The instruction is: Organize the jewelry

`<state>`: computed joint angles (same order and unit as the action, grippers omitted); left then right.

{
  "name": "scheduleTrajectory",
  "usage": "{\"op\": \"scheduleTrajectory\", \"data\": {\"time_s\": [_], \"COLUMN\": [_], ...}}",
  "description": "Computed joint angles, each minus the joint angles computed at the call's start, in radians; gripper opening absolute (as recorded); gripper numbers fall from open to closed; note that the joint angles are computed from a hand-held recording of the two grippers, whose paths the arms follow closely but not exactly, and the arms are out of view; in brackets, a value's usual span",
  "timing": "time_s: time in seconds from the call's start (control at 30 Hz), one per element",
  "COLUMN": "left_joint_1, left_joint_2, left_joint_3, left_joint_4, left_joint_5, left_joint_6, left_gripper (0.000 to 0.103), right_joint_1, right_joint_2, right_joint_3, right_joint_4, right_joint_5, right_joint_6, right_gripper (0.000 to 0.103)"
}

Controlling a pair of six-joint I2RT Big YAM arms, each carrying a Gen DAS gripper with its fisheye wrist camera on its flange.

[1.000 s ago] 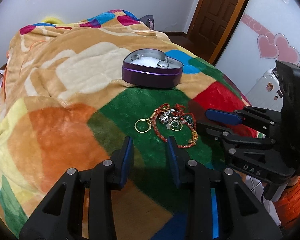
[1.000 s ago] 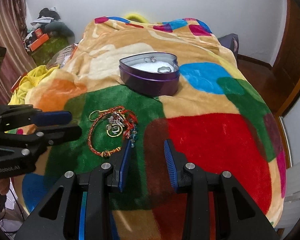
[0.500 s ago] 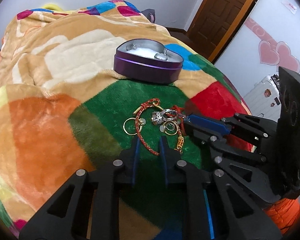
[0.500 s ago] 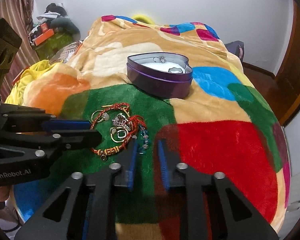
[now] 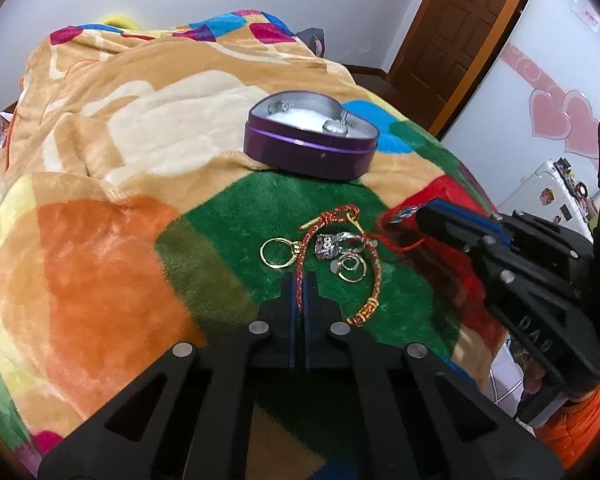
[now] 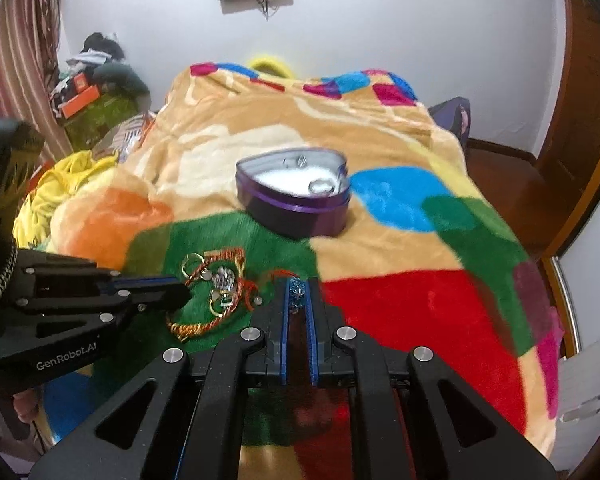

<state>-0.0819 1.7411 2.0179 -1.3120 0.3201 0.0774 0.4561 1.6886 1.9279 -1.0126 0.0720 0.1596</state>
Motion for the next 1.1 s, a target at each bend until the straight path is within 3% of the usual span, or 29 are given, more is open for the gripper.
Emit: {"op": "scheduleTrajectory", "data": {"time_s": [0.47, 1.1], "left_joint_1": [0.020, 0.036], "left_joint_2": [-0.039, 0.084], "left_joint_3": [0.051, 0.278], "left_joint_4": [0.065, 0.055], "left_joint_5": [0.023, 0.018], "left_joint_6": [-0.017, -0.036], "left_gripper": [0.001, 0.001], "right_joint_1": [-0.003, -0.012], "right_joint_2": [-0.032, 0.029], "right_joint_3": [0.019, 0.152], "right_joint_4": [0.046, 0.101], "right_joint_5": [0.039, 0.051], "right_joint_6": [0.014, -0.018], "right_gripper": [0.007, 0.007]}}
